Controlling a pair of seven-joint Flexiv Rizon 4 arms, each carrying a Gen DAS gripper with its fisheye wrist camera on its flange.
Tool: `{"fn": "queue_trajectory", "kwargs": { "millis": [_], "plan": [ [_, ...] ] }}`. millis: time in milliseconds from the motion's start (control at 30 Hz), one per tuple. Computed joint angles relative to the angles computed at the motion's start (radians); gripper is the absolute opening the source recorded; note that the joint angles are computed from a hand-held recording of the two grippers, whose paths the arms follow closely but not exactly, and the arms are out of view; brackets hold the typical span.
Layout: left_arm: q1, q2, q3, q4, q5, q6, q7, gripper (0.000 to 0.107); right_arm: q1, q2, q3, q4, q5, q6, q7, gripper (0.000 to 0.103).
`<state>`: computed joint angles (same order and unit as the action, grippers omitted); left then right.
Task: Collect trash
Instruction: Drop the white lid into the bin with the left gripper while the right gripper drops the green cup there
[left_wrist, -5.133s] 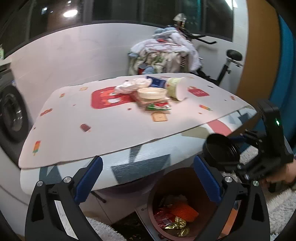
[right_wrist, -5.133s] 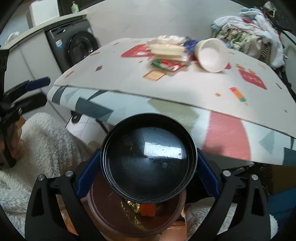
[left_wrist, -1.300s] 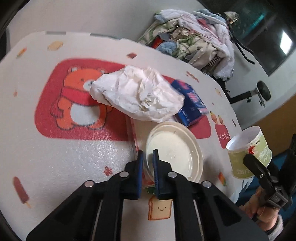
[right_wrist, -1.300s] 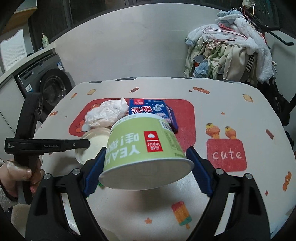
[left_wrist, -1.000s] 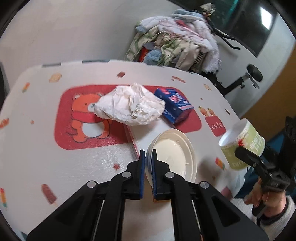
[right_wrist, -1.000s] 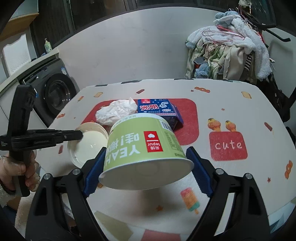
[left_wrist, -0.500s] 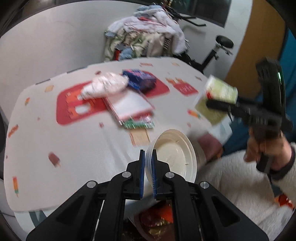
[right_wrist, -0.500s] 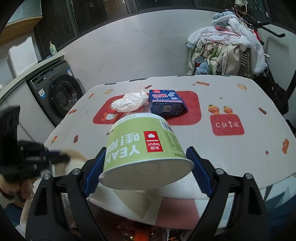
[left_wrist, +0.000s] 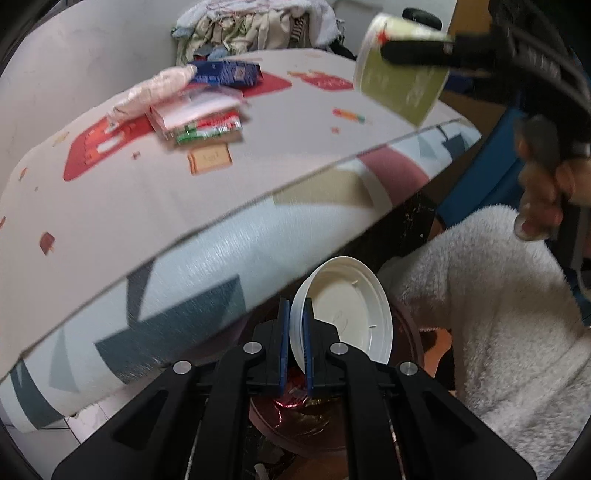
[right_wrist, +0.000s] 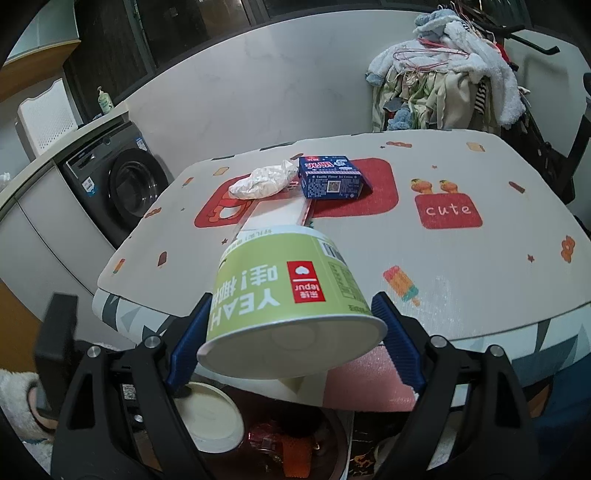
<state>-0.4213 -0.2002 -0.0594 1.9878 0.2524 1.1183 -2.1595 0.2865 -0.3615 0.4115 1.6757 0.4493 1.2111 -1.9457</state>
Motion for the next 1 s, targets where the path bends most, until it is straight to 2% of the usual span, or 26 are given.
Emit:
{"fn": "queue_trajectory", "kwargs": {
  "millis": [233,300,333,367,500,667,800,1000],
  "plan": [
    [-0.006,-0.027,-0.016,0.022,-0.037,-0.025,0.033,0.009,-0.003,0.002,0.001,0.023,0.016,0.0,0.005,0.084],
    [-0.007,-0.02,-0.016,0.036,-0.047,-0.007,0.042,0.02,-0.003,0.002,0.001,0.03,0.019,0.001,0.008,0.084],
    [-0.016,-0.015,-0.006,0.033,-0.025,-0.004,0.023,0.037,-0.003,0.003,0.001,0.035,0.02,0.003,0.008,0.084],
    [-0.032,-0.005,0.013,0.024,0.026,0.0,-0.021,0.049,-0.001,0.004,-0.001,0.042,0.018,0.009,0.01,0.084],
    [-0.045,0.037,0.042,0.021,0.145,0.039,-0.164,0.06,-0.001,0.01,0.001,0.065,0.013,0.018,0.011,0.084],
    [-0.058,0.121,0.056,-0.011,0.428,-0.007,-0.458,0.079,-0.004,0.023,0.008,0.098,0.014,0.002,0.002,0.084],
    [-0.035,0.193,0.016,-0.013,0.564,-0.084,-0.584,0.086,0.006,0.033,0.006,0.13,0.009,-0.016,-0.002,0.084],
    [0.033,0.263,-0.05,0.021,0.62,-0.159,-0.682,0.09,0.032,0.048,0.006,0.177,0.008,-0.06,-0.017,0.084]
  ]
}}
